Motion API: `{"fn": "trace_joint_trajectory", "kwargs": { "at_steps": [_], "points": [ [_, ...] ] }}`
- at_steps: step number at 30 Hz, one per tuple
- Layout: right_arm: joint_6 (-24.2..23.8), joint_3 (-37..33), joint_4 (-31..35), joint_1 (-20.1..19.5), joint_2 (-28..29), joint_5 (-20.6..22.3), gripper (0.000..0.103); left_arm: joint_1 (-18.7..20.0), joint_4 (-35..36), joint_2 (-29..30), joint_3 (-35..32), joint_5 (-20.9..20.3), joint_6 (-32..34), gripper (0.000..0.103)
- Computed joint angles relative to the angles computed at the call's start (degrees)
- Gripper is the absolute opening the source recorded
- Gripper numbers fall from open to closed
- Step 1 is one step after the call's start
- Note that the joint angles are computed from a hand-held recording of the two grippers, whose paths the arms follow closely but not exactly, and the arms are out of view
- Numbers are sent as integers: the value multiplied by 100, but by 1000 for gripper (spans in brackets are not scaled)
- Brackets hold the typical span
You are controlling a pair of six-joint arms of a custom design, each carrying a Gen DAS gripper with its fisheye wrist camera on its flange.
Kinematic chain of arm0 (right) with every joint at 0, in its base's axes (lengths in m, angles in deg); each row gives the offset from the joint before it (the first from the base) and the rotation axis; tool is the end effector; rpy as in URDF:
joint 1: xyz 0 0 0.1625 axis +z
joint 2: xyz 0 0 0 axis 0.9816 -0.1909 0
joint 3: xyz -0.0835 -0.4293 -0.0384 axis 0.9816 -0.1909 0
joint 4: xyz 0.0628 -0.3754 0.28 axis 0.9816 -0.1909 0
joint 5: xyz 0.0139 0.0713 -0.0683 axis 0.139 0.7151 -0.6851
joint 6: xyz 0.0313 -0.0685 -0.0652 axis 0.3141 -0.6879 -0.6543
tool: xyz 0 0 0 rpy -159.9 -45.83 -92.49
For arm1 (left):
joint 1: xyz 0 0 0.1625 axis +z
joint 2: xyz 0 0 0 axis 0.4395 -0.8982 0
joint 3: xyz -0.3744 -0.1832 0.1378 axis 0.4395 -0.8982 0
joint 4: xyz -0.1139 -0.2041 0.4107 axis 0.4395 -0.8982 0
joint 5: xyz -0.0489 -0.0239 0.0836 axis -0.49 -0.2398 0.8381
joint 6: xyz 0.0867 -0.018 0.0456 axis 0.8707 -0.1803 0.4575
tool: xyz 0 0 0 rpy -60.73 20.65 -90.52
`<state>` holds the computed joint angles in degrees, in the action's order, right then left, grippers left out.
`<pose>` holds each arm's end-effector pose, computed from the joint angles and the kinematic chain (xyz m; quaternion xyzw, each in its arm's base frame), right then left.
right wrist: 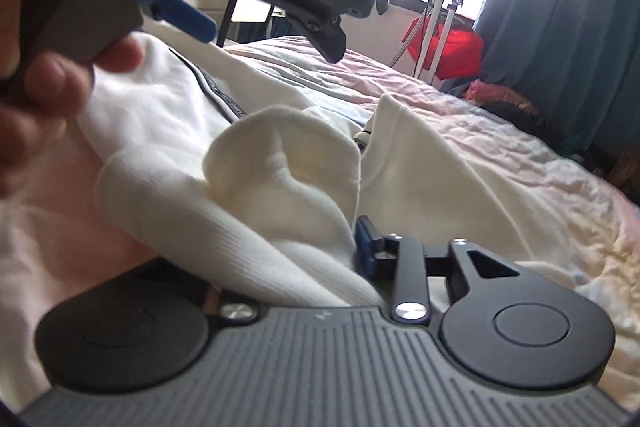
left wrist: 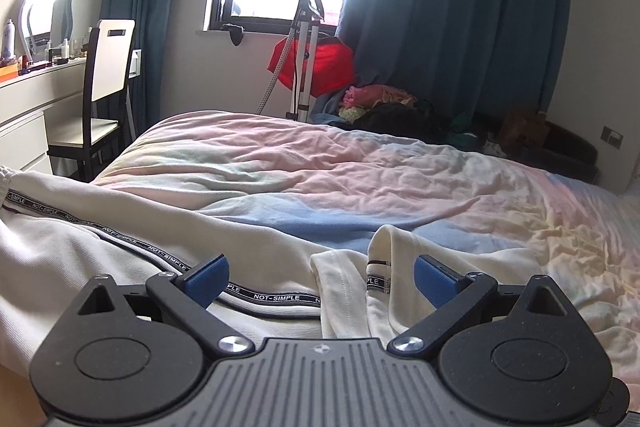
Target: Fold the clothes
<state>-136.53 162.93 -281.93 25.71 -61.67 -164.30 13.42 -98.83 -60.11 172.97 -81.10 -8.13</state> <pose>0.2604 -0.5377 0.1235 0.4872 -0.7854 0.3240 0.2017 -0.2378 -0.4865 0.2942 0.1236 0.7964 -0.5054 0.3082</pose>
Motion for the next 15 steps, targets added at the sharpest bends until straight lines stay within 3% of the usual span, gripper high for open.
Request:
{"fn": "trace_joint_trajectory", "kwargs": {
  "at_steps": [1,2,9,15],
  "points": [
    [243,4,344,-29,-125,139,85,-3,-1,-1,8,-40,31,100],
    [478,2,682,-61,-245,287,89,-6,-3,-3,16,-80,64,100],
    [1640,276,1268,-121,-942,572,89,-95,192,-151,125,-92,108,100],
    [2463,388,829,-281,-1280,702,89,-69,955,-499,215,-351,-570,100]
  ]
}}
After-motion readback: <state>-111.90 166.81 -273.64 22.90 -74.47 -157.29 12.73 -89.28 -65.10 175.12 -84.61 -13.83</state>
